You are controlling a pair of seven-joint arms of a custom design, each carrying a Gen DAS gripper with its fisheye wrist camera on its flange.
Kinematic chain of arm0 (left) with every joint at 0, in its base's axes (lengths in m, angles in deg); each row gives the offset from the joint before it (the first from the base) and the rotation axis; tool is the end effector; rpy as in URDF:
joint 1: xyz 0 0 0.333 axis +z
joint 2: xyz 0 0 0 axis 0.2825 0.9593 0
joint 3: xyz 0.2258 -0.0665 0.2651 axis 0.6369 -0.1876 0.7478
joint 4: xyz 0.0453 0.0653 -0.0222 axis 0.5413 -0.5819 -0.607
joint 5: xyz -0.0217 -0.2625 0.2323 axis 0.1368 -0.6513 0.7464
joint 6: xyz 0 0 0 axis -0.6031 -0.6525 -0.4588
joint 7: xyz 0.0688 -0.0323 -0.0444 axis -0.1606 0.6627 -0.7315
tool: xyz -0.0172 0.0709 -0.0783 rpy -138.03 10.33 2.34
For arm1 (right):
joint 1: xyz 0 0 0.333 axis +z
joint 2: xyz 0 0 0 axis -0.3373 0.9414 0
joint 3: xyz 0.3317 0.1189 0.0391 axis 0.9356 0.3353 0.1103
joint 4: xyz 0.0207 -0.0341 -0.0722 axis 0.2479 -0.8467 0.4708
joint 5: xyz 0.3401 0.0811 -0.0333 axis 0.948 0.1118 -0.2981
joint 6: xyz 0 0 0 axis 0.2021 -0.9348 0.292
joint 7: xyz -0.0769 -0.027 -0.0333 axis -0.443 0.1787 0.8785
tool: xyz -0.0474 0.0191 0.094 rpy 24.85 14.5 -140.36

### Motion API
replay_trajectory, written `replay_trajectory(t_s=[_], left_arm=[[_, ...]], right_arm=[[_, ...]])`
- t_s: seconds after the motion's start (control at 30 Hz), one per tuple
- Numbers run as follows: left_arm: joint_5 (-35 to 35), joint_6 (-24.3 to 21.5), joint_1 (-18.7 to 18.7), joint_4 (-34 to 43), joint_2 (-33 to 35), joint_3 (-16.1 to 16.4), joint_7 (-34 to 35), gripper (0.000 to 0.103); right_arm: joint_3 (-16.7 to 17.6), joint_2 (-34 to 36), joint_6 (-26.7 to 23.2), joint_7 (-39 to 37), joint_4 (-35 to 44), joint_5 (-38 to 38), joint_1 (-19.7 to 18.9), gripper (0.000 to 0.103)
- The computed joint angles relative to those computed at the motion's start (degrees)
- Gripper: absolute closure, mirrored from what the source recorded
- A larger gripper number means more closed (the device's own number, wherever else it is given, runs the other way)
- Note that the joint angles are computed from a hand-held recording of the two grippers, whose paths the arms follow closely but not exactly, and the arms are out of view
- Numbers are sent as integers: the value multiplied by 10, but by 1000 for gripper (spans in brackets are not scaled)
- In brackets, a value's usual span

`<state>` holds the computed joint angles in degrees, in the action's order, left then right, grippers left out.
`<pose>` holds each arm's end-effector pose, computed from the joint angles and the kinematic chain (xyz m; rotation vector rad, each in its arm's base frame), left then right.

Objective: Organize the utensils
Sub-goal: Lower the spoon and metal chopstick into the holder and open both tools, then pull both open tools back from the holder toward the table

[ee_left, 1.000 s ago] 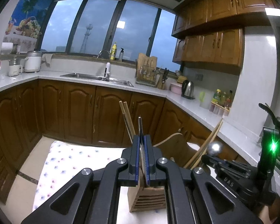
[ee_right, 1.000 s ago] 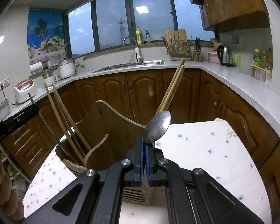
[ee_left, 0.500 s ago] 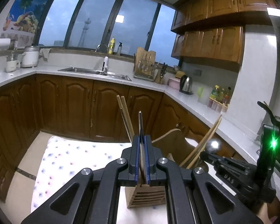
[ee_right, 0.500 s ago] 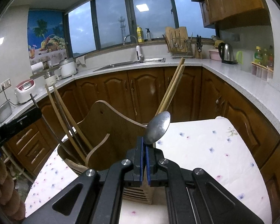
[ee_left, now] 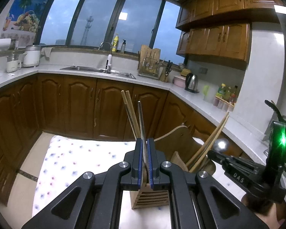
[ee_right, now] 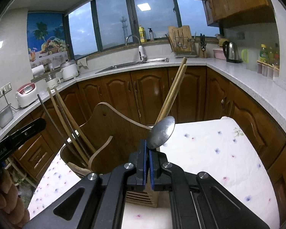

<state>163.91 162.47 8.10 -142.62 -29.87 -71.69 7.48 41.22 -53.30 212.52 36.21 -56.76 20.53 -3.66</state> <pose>0.5867 -0.1889 0.5420 -1.7616 1.2071 -1.0811 0.6713 0.2879 0.5275 -1.9111 1.1012 -0.3460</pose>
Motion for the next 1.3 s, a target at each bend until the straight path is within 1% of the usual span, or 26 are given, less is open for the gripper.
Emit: replay_trajectory(t_s=[0.1,0.2,0.3,0.33,0.37,0.43,0.5,0.57,0.6,0.67,0.7,0.77,0.8,0.87,0.9,0.97,1.07,1.17,1.3], left_arm=[[-4,0,0,0,0,0,6,100],[-6,-1,-1,-2,-2,-1,7,100],[-10,-3,-2,-4,-4,-1,10,95],[-11,-1,-1,-4,-4,-1,10,90],[-14,-3,-2,-6,-5,-1,11,83],[-13,-11,-5,-12,-10,-2,8,81],[-16,-9,-4,-17,-13,-4,10,76],[-15,-17,-7,-25,-20,-6,8,58],[-12,-23,-8,-27,-22,-7,6,55],[-10,-32,-9,-34,-28,-10,3,42],[-12,-36,-10,-39,-31,-11,3,40],[-13,-35,-8,-46,-37,-13,1,37],[-20,-35,-7,-51,-40,-14,7,36],[-26,-44,-7,-60,-49,-16,8,24],[-27,-48,-7,-63,-53,-18,7,22],[-34,-58,-8,-75,-63,-22,6,14],[-28,-61,-4,-91,-78,-24,-12,10],[-28,-66,-2,-110,-94,-30,-23,9],[-28,-67,1,-125,-107,-36,-31,9]], right_arm=[[5,1,-3,-2,3,7,-4,96],[1,-1,-2,1,4,9,-3,93],[3,-7,6,1,-5,14,-4,83],[3,-9,9,1,-7,16,-5,75],[4,-10,11,1,-9,18,-6,69],[4,-13,14,2,-14,21,-8,66],[3,-16,14,5,-17,23,-8,66],[3,-17,10,7,-20,25,-10,62],[3,-18,10,7,-21,26,-11,61],[7,-21,11,4,-27,32,-14,54],[8,-24,12,1,-31,34,-15,54],[8,-26,15,-2,-36,36,-15,46],[12,-28,16,-7,-39,41,-18,44],[13,-28,15,-10,-38,45,-18,36],[15,-31,17,-15,-42,49,-20,34],[23,-37,19,-28,-50,63,-27,26],[31,-48,26,-49,-65,84,-32,22],[36,-59,33,-70,-80,104,-35,18],[32,-71,30,-83,-95,121,-33,17]])
